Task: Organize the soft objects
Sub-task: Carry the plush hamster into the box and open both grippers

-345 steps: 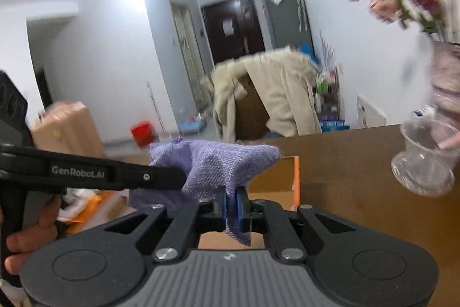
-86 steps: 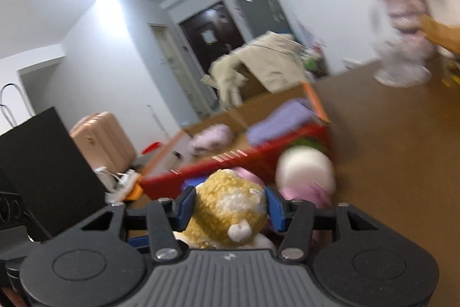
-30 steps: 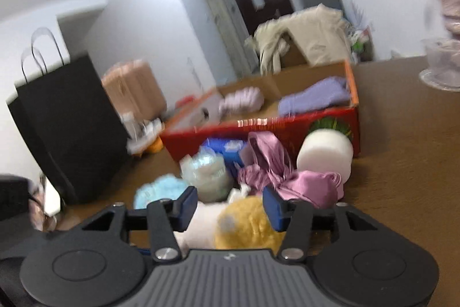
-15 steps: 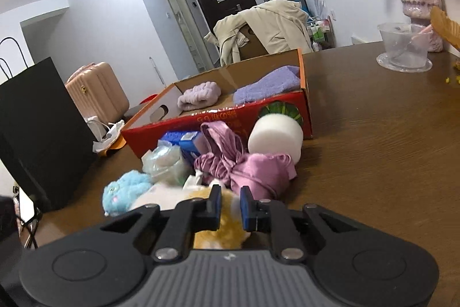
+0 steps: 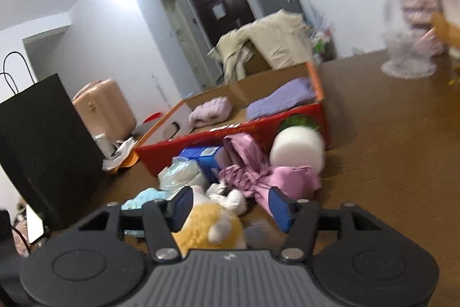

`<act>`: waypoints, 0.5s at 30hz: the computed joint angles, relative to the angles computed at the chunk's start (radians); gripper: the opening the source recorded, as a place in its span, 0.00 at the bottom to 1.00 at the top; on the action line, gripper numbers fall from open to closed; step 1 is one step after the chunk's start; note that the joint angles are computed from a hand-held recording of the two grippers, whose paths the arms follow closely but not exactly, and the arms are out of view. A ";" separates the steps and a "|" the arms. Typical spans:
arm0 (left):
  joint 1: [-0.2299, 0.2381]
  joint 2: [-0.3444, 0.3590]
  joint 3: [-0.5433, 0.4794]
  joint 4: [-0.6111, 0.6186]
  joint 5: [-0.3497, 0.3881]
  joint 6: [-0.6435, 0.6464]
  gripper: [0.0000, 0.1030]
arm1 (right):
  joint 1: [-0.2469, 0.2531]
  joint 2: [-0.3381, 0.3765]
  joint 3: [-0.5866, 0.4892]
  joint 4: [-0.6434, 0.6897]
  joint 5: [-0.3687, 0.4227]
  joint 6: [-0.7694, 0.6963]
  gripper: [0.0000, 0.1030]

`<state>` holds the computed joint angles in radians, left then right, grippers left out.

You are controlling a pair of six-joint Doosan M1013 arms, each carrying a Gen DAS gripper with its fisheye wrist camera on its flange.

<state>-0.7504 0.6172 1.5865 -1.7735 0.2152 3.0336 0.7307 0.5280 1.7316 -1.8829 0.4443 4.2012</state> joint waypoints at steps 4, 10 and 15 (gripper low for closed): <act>-0.003 0.011 -0.004 0.111 0.013 -0.093 0.41 | -0.021 0.038 -0.030 -0.070 -0.095 0.086 0.42; 0.038 -0.017 0.054 0.029 0.052 0.017 0.42 | 0.056 0.019 -0.008 0.104 0.044 -0.029 0.34; 0.046 -0.027 0.067 -0.191 -0.016 0.114 0.42 | 0.091 0.012 -0.002 0.195 0.118 -0.042 0.34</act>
